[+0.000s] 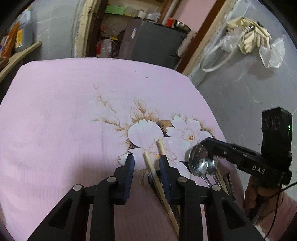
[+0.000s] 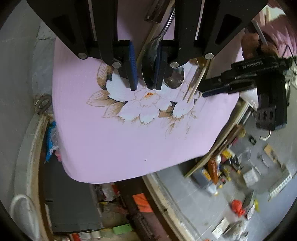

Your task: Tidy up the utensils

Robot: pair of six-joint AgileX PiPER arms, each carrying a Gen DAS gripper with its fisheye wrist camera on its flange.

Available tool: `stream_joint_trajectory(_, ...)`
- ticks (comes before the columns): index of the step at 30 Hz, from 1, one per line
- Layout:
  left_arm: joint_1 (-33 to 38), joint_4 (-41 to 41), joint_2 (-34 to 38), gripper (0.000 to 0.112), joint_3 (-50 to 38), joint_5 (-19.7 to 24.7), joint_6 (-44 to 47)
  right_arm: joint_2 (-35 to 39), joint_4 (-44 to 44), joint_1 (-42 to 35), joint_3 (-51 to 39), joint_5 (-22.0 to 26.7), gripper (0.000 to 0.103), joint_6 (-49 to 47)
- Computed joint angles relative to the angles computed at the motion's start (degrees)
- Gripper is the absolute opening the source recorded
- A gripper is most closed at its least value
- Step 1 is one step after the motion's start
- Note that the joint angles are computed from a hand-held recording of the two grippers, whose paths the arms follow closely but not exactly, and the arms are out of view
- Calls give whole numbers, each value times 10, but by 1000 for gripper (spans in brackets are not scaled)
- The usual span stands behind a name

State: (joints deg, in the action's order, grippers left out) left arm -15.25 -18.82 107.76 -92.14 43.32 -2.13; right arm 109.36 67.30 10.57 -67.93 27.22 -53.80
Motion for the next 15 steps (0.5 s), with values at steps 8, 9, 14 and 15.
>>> stream_joint_trajectory(8, 15, 1, 34, 11, -74, 88, 3, -4, -88, 2, -27, 33, 5, 78)
stream_joint_trajectory(9, 19, -9, 35, 10, -76, 94, 5, -9, -79, 2, -21, 32, 4, 74)
stream_joint_trajectory(14, 27, -14, 6, 6, -48, 85, 8, -61, -46, 5, 36, -5, 3, 67)
stream_joint_trajectory(15, 27, -13, -4, 5, -40, 82, 9, -71, -34, 4, 49, -12, 3, 56)
